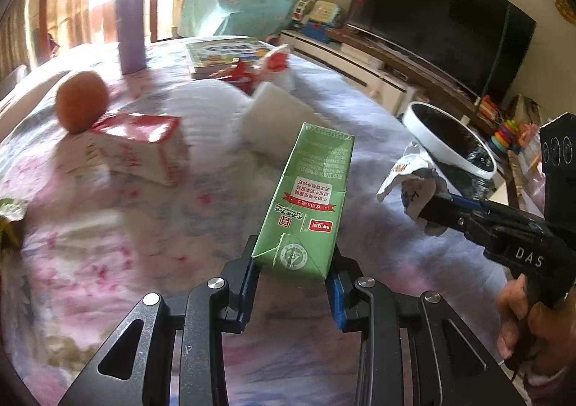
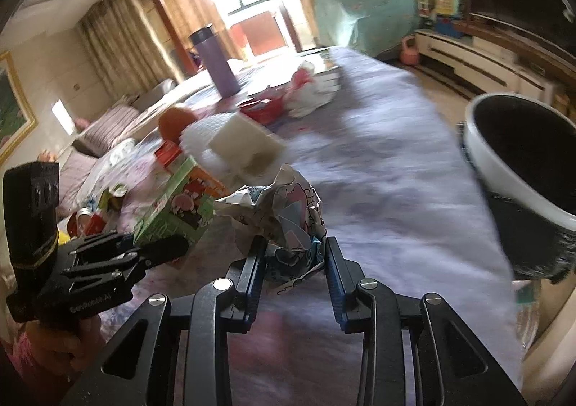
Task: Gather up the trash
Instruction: 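Carry the green carton and foil wrapper over the white trash bin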
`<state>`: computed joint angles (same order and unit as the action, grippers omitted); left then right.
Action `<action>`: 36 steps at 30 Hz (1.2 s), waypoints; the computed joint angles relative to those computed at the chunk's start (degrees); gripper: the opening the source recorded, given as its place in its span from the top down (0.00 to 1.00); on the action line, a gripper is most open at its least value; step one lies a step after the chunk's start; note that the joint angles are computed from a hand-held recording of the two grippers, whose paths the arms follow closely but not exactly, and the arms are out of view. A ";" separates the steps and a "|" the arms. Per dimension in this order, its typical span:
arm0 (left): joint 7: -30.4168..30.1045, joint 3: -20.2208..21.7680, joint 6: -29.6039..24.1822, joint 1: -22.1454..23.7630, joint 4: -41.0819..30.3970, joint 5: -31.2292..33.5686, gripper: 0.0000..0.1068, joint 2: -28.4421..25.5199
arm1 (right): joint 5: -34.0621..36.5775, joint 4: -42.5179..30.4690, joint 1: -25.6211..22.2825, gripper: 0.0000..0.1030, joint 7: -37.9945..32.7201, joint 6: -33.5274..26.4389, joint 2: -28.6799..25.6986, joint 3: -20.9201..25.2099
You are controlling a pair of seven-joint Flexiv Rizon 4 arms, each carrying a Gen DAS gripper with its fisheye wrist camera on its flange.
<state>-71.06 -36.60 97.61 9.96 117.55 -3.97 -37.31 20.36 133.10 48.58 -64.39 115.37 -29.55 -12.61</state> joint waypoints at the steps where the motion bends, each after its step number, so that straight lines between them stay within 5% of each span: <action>1: 0.13 -0.14 -0.35 -0.17 -0.31 0.02 0.70 -0.12 | 0.59 0.68 0.17 0.69 -0.02 0.40 0.41 -0.45; 36: 10.13 5.90 -9.46 -18.71 -17.66 -9.10 0.70 -5.81 | 12.62 8.58 -5.83 0.68 -5.35 6.54 6.47 -0.05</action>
